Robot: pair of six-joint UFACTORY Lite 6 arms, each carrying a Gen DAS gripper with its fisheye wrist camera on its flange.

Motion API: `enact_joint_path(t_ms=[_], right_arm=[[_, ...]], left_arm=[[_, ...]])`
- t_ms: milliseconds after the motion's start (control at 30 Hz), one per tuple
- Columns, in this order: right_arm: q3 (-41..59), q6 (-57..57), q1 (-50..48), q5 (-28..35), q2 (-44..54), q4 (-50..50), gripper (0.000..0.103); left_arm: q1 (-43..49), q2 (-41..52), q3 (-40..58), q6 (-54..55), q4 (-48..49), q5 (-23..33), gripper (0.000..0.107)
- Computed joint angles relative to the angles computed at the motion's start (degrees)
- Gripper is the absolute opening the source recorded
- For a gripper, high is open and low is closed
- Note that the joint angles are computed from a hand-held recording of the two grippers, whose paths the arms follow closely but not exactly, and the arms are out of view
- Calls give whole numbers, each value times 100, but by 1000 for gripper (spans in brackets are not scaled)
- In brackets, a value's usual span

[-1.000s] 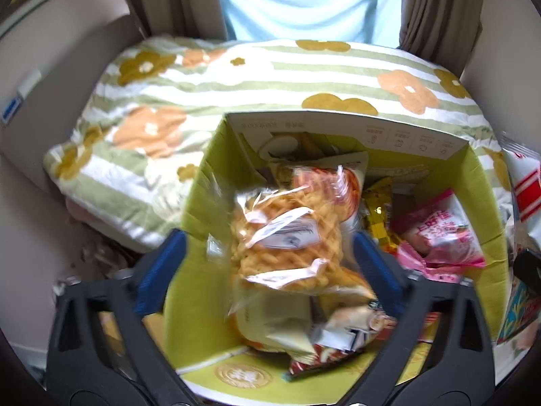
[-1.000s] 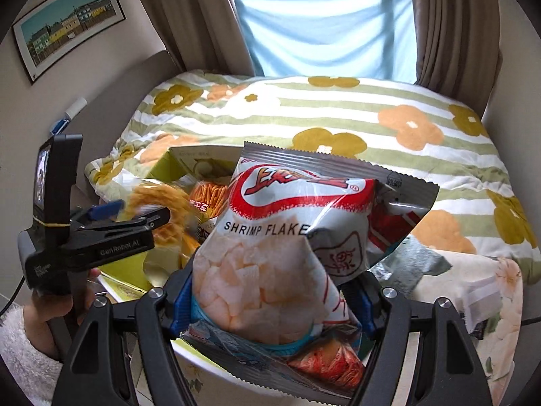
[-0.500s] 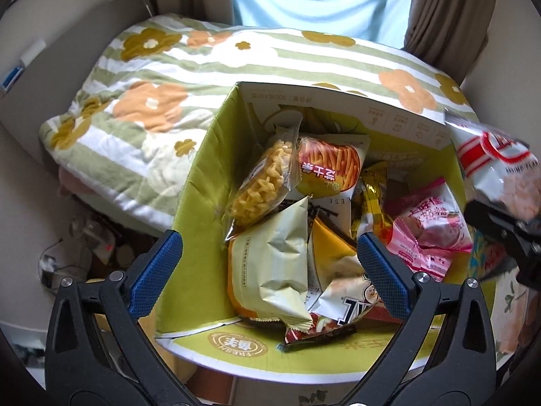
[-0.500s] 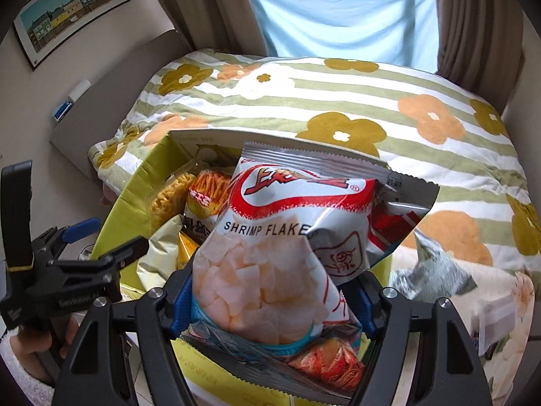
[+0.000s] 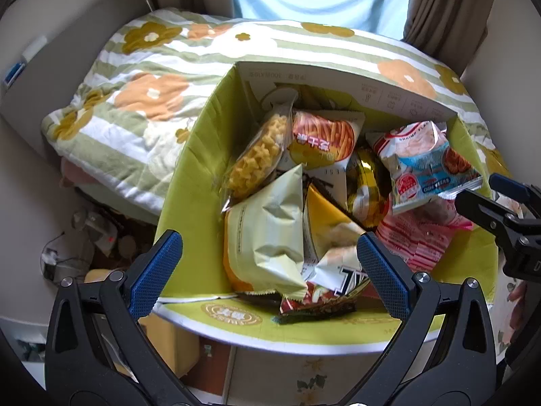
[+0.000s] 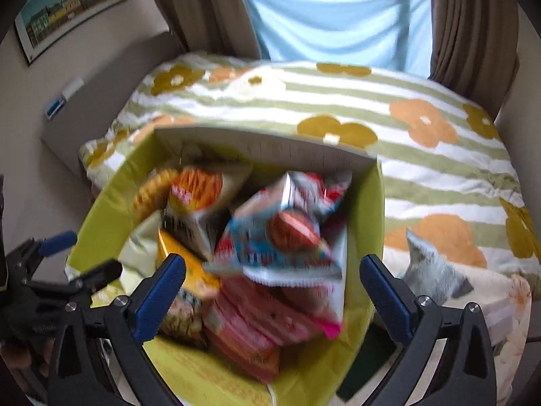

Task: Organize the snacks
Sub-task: 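Move both open tools back to the remaining snacks on the bed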

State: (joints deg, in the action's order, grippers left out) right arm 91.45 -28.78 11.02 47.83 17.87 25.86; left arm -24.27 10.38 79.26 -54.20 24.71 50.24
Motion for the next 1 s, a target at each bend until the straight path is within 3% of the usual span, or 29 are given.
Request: enact_joint_path(t_ms=[300, 567, 733, 1000], right_arm=[[-256, 116, -115, 218, -458, 101, 102], [-495, 270, -480, 296, -1073, 116, 102], [-407, 238, -1146, 491, -1300, 125, 102], [-115, -539, -2680, 903, -1233, 408, 102]], left_arm=[[-251, -282, 79, -40, 239, 133, 102], [-446, -227, 421, 298, -79, -148, 102], [-596, 162, 1115, 651, -534, -383, 102], [-1360, 1387, 3076, 490, -227, 282, 102]])
